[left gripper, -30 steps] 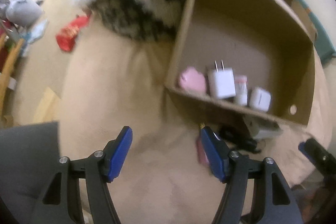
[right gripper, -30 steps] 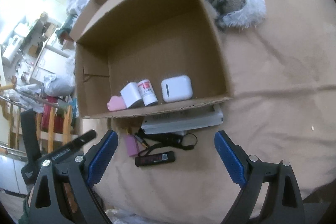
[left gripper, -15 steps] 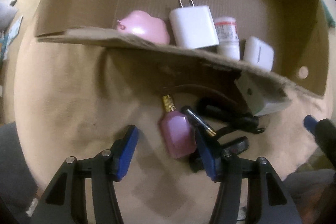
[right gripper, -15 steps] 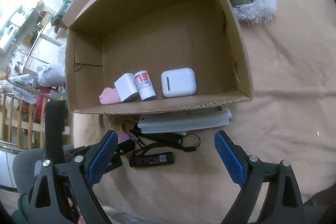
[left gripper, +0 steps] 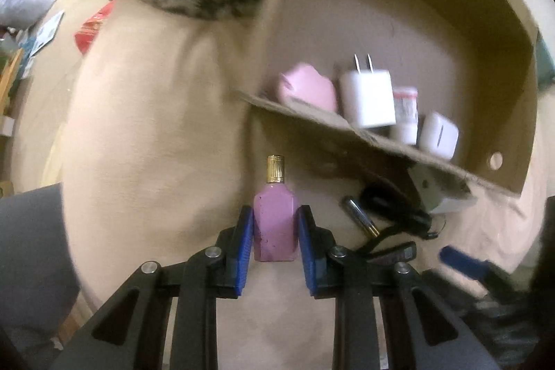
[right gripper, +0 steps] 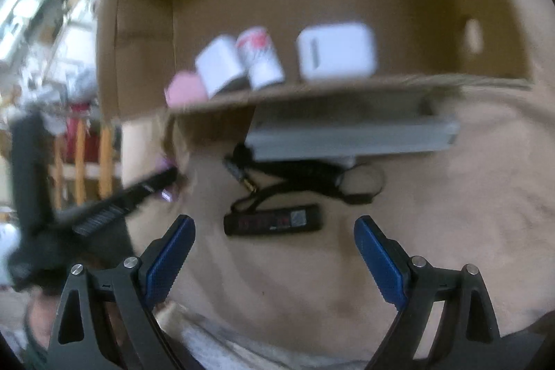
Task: Organize rigid objects
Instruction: 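Lift the perfume bottle with the left tool while the right tool grasps the black power bank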
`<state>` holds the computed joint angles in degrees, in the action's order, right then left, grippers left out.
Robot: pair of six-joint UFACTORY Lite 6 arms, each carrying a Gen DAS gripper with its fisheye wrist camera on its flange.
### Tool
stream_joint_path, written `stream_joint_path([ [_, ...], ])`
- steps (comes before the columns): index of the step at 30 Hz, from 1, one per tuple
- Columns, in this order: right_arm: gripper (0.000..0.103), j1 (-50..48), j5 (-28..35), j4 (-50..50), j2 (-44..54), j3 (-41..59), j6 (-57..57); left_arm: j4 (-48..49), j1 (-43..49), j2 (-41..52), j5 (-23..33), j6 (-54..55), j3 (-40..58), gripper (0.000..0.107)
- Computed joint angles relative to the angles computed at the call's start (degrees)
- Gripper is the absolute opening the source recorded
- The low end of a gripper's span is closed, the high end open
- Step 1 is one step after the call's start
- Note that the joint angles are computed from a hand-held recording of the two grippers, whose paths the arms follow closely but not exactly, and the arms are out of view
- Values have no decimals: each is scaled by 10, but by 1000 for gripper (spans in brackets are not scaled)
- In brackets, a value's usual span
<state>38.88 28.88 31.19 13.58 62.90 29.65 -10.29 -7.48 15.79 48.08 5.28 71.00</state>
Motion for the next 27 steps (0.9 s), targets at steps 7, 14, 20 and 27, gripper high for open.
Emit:
stream_joint_path([
  [7,99,53,109,-142,178,196,89,5,12,-45,-9,-6,-34,23],
  [14,92,82,138,-217,215,247,134,1,30,-44,9,5,-25,23],
  [20,86,81,125,-210,176,216,136,12,16,-22,-14,0,-17,23],
  [27,86,84,119,-181,95,155,129,42,1,-27,-29,-33,-25,23],
])
